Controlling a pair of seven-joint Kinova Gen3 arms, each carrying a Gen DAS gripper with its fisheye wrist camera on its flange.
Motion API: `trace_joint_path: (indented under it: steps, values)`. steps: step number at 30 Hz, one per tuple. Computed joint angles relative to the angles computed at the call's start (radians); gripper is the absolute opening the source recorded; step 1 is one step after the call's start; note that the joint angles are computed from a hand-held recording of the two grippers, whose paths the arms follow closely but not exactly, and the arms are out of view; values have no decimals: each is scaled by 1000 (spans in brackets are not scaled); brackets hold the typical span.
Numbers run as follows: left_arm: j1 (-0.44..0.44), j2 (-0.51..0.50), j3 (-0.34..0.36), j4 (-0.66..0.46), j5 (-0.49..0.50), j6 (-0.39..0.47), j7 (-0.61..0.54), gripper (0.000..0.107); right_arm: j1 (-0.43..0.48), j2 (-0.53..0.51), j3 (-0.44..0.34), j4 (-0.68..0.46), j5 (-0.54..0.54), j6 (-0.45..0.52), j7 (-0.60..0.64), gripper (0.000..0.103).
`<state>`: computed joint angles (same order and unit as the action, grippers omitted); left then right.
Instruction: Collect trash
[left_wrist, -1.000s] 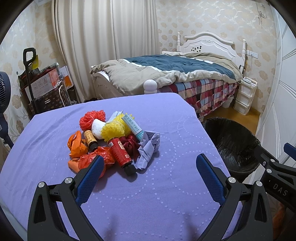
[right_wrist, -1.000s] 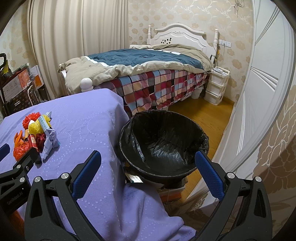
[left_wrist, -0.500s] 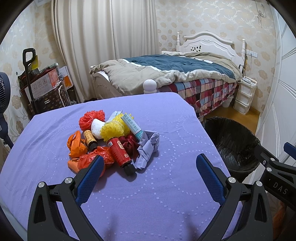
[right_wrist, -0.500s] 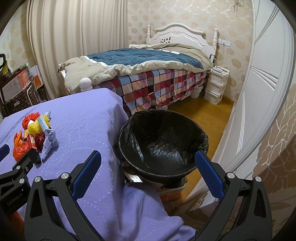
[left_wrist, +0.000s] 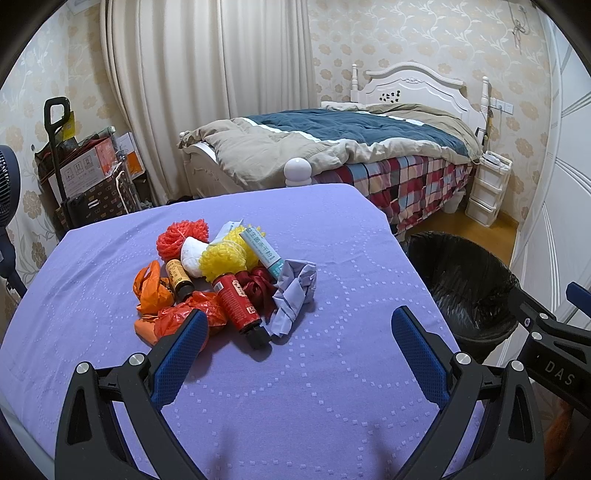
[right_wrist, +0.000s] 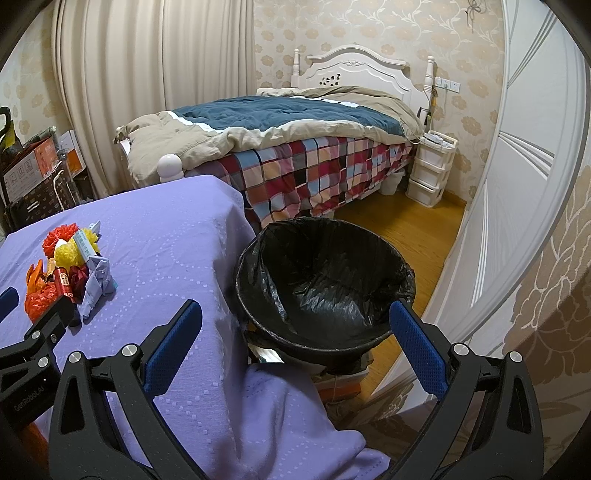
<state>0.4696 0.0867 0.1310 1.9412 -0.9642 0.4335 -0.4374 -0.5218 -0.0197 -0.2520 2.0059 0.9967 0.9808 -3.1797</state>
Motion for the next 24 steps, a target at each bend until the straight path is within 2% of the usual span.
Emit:
trace_joint_path:
  steps: [24]
  values:
    - [6, 1, 2, 0, -4, 0, 6, 97, 6, -1, 3, 3, -1, -8, 4, 99]
